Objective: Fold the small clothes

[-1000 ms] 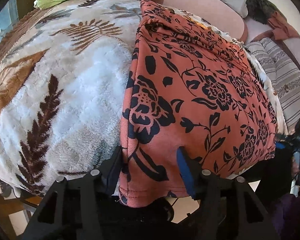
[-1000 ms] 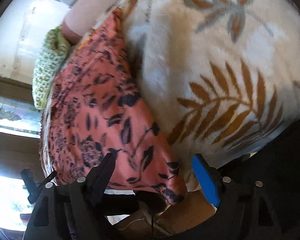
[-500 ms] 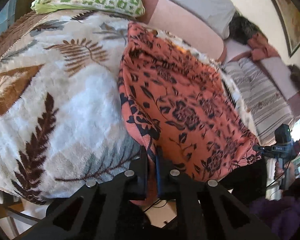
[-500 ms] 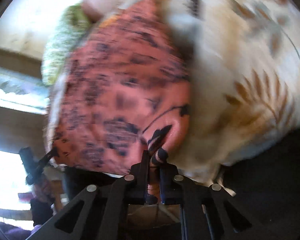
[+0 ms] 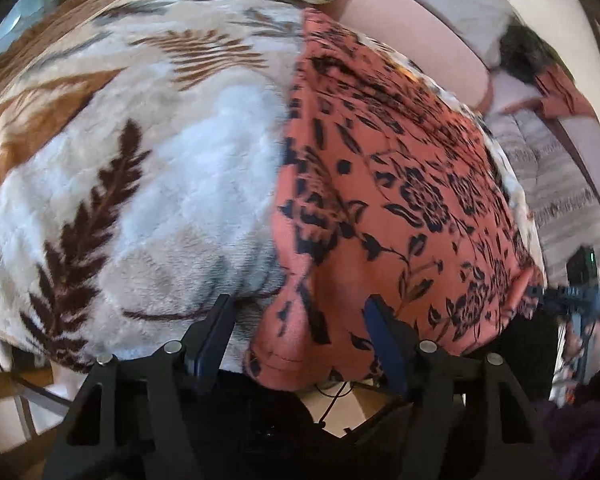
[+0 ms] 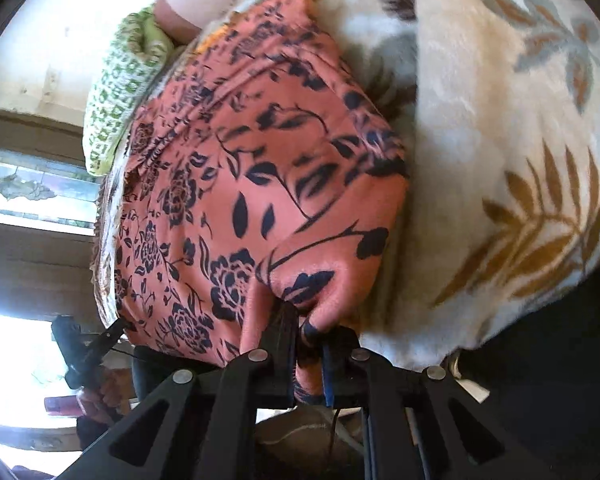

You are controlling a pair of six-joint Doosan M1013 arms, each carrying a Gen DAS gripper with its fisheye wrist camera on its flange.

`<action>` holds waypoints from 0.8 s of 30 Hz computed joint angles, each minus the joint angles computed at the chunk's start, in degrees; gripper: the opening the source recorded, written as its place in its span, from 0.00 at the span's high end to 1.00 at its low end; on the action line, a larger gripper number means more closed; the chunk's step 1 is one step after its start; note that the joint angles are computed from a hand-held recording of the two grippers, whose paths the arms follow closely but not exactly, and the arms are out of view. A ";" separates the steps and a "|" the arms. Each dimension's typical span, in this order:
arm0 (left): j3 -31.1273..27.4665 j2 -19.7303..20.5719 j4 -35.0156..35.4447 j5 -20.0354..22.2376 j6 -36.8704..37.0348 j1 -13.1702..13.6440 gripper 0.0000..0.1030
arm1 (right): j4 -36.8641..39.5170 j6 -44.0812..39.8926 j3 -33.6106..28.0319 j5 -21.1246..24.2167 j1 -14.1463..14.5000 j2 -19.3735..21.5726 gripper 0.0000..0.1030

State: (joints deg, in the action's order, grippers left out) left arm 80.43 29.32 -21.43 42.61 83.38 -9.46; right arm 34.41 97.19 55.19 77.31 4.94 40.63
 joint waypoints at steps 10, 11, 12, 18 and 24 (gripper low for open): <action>-2.95 1.77 4.31 4.44 1.35 -1.04 0.91 | -4.50 1.00 -0.55 2.55 1.08 1.10 0.58; -2.98 1.83 3.88 4.31 1.55 -1.05 0.91 | -5.07 0.29 -0.44 2.14 1.23 0.86 0.66; -2.79 1.77 2.73 4.09 2.23 -0.86 0.92 | -5.71 -0.08 -0.61 2.21 1.34 0.81 0.78; -1.67 0.70 -10.29 2.27 10.07 1.52 0.93 | -3.06 -3.04 -2.55 2.19 1.20 0.48 0.89; -6.42 0.88 -9.82 0.87 12.11 2.44 0.93 | 5.08 -4.34 -6.27 -2.92 -0.54 1.20 0.90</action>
